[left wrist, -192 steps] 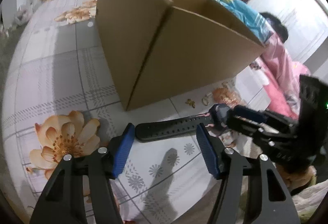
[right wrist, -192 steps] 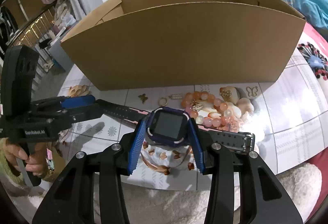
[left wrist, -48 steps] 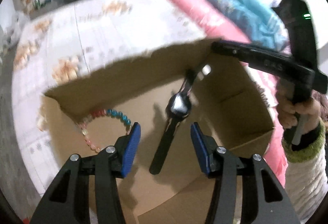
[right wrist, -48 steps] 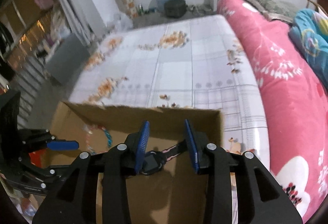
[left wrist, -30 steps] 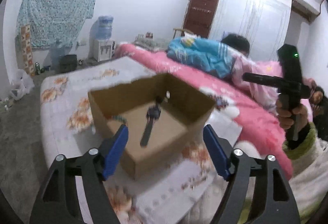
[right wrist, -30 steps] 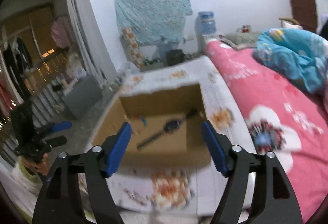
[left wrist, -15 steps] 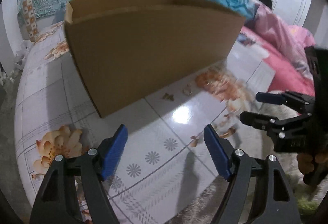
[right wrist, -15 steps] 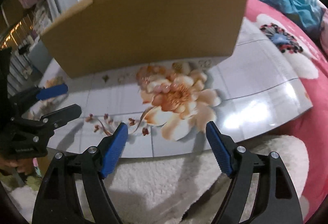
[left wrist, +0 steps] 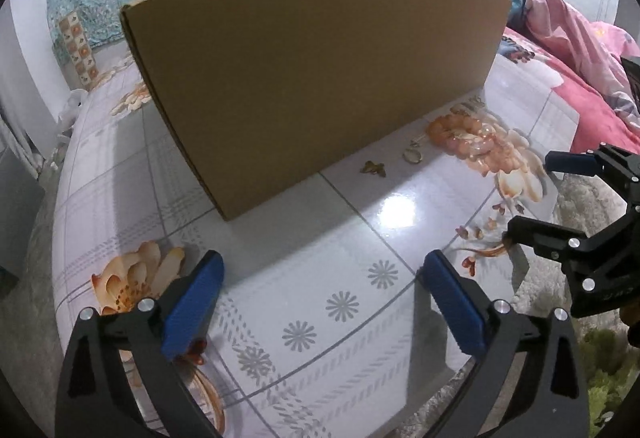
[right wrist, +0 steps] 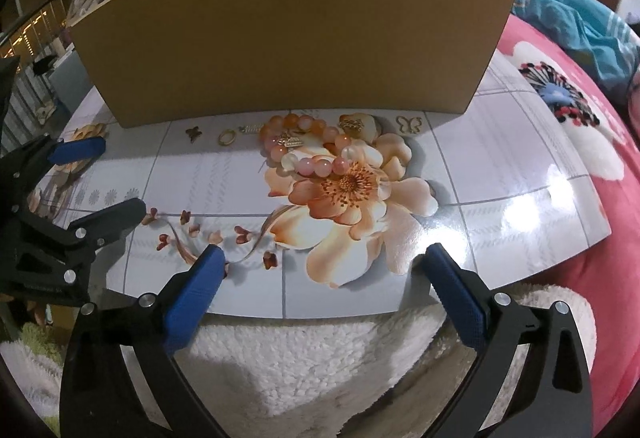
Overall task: Organize jewelry
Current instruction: 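Withdraw the right tool from the box back over the table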
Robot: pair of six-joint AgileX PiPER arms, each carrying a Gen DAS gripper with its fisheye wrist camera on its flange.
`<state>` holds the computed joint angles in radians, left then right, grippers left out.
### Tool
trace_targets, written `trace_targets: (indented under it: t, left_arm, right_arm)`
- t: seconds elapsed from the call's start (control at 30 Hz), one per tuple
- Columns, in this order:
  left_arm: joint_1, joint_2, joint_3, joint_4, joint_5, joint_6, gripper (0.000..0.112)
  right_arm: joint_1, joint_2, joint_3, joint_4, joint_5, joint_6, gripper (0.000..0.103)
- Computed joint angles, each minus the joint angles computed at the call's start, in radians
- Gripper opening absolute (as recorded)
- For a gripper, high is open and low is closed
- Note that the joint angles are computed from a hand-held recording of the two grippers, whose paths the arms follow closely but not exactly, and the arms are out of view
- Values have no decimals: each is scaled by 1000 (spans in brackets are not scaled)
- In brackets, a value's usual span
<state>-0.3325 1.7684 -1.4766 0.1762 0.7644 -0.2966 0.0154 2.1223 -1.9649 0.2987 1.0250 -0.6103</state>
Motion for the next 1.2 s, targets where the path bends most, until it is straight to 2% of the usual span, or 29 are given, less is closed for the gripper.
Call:
trace_targets:
  t: [0.1,0.37,0.53,0.6,0.73,0.83,0.93,0.97,1.1,1.2]
  left_arm:
    - [2,7,-19,-8,22,9,98]
    - [3,28,-58,-13,60,7,98]
    - [3,11,-17,-3,5,5,99]
    - [14,1,2,-21,-19,38,99]
    - [24,13,-29,-34,11,46,98]
    - [22,-19,3,-47,-70,80,95]
    - [7,-27,6,-34,-115,98,85]
    - [3,-22,0,-32,-122,107,77]
    - [-10,22,-56,-45,-102,164,51]
    - [-16,65,-106,-64,-88,205,38]
  right_arm:
    - [1,15,-30,-10,29,2,95]
    - [1,17,-30,-6,22,5,95]
    - [8,47,-117,-57,72,90,95]
    - [-2,32,-108,-44,55,114,94]
    - [-39,7,-90,59,46,62,85]
    - [-62,0,-75,128,47,2,73]
    - [-68,-16,-47,170,41,-42,66]
    - [-69,-18,-46,182,45,-52,63]
    - [-74,-27,-36,222,58,-87,60]
    - [-86,-15,-12,251,39,-132,58]
